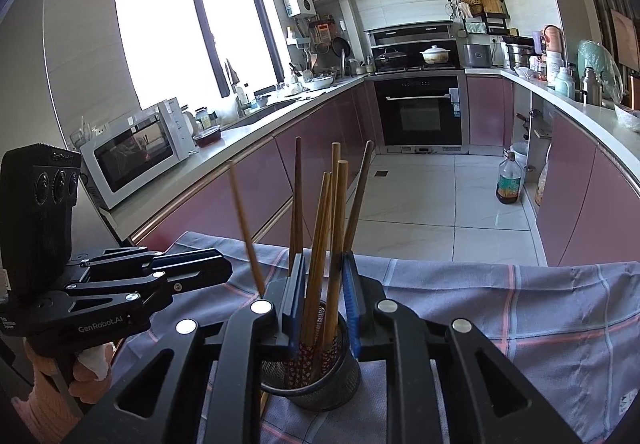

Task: Organize utensils
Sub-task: 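Open both tools to release the chopsticks into the mesh cup, then move both open tools down to the last chopsticks on the cloth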

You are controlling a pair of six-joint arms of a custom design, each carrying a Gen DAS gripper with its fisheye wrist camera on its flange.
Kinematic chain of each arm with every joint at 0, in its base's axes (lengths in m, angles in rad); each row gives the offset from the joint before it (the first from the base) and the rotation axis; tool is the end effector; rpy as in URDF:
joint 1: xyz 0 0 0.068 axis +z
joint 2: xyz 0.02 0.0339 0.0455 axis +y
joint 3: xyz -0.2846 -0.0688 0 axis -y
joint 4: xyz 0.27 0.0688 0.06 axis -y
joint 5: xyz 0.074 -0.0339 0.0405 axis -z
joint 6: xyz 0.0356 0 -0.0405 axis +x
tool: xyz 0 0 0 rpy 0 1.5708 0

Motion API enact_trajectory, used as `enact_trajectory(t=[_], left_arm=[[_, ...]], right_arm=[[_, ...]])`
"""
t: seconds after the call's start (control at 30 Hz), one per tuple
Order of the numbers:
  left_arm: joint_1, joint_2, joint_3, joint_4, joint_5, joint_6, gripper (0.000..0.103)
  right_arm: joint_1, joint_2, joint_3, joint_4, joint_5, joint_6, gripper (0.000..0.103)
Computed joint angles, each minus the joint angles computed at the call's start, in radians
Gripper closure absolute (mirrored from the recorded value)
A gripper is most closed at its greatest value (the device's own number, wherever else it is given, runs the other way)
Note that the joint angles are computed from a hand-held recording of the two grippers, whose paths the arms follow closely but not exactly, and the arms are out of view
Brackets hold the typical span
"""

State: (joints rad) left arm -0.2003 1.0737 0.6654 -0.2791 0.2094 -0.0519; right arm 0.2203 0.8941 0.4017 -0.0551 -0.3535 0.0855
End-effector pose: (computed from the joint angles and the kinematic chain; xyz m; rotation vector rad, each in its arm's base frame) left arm 0.2337 -0.0550 0.2425 0.2800 2.2495 -0.3707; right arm 0.1922 0.0557 0.2047 -0.3548 2.1003 0.5554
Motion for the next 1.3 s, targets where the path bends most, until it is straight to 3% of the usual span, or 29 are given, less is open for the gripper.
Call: enact_trajectory(t=[0.43,0.57,0.8,1.0,1.3], left_arm=[[0.02,-0.085,-0.102,0.055,-0.031,-0.014,0.075],[0.012,-0.15,-0.139,0.046,-0.068,-0.017,0.072],[0.041,-0.283,-0.239,0.01,-0.099,-0.002,0.065],[0.024,-0.398,-0.327,-0.036,-0.148,-0.015,0.059],[0.051,-0.494,-0.409,-0.104,-0.119,-0.03,0.054]], right_arm=[[-0.036,-0.027,-0.027,0.03,0.017,0.024,0.076],[-0.052,-0.106,-0.062,-0.003,0.012,0.015,0.074],[-0.086,-0.338,-0.127,-0.177,-0.066,-0.027,0.072],[0.071,-0.401,-0.188,-0.259,-0.014,-0.025,0.071],[0.429,-0.165,-0.287,-0.045,0.208,0.119,0.071]])
